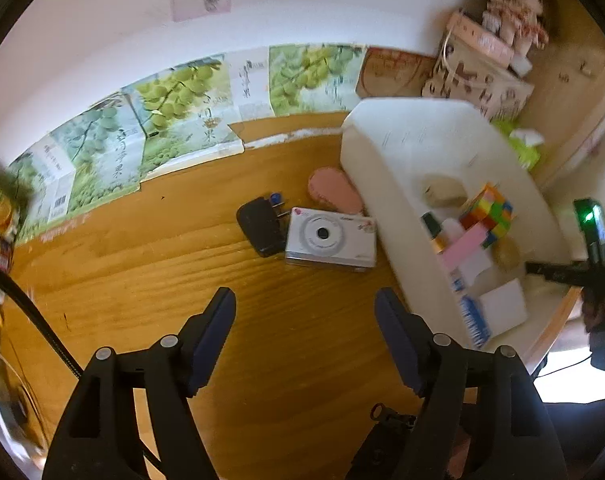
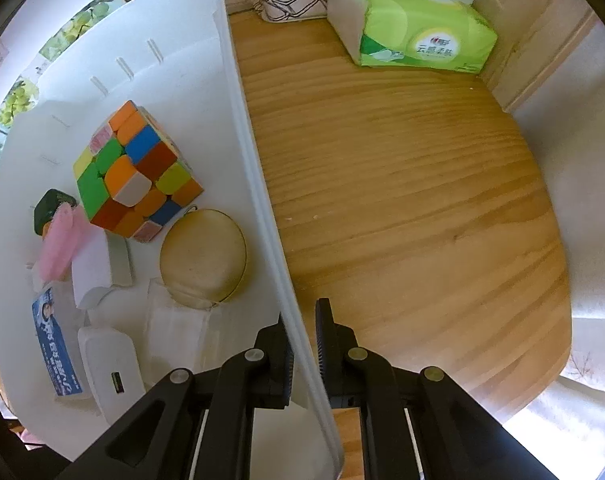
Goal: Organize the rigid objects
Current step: 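Move the open left gripper to the white round-dial gadget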
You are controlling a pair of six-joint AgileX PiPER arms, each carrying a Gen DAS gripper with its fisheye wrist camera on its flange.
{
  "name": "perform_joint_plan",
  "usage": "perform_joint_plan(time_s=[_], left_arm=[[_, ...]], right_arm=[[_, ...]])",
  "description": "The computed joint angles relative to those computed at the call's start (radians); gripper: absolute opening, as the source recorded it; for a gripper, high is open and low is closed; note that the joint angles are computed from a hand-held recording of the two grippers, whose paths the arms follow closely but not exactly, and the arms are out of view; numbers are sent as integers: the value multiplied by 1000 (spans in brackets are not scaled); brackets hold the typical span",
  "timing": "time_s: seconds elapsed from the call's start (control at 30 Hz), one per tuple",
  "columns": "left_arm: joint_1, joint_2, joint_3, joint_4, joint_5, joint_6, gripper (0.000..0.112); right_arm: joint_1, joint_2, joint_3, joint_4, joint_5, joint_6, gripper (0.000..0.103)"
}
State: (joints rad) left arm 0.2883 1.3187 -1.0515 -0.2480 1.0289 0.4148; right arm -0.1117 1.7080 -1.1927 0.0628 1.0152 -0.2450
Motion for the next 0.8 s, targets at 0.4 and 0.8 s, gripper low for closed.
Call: perform_joint_plan(time_s=[0.4,0.8], left_arm=[[-68,262,-130,61,21,86,79],[-114,424,-217,-5,51,98,83]], right_arm=[[29,-1,10,-33,-15,116,13],[49,4,-18,-66,14,175,15]])
